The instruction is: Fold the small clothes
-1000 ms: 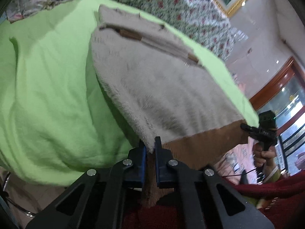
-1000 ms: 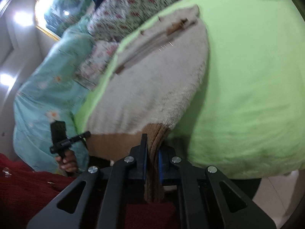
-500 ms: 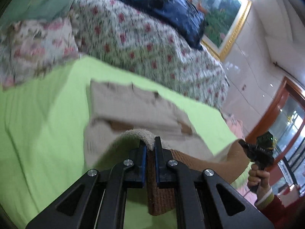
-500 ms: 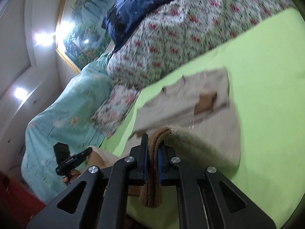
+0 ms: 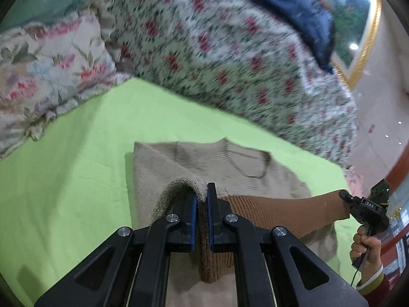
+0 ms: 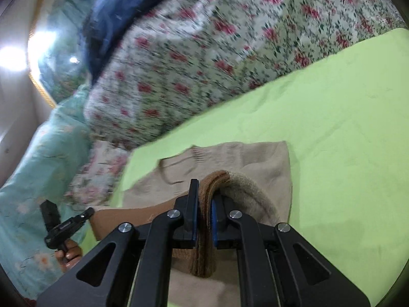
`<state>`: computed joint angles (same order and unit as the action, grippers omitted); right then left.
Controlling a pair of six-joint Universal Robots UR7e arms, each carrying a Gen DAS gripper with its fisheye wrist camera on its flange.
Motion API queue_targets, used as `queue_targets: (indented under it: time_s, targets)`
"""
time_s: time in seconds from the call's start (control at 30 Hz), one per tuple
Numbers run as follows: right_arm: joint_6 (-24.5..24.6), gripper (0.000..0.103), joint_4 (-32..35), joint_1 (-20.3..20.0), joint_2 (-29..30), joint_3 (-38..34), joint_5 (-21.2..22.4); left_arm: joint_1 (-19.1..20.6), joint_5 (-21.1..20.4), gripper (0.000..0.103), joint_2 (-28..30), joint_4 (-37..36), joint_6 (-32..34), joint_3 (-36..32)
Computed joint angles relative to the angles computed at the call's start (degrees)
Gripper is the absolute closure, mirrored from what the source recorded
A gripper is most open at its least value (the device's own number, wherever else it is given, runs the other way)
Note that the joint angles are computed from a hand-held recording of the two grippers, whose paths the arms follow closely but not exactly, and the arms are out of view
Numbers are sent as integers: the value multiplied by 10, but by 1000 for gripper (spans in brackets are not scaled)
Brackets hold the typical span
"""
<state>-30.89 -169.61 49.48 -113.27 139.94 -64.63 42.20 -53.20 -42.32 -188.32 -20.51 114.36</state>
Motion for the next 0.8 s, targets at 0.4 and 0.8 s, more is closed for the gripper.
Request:
queue_targets:
  time_s: [0.4, 0.8]
  targets:
    - [55, 73, -82, 21, 121, -32, -125, 56, -40, 79, 38, 97, -36, -40]
    - [-130, 64, -6, 114, 109, 22, -205, -7, -81, 62, 87, 146, 20, -48]
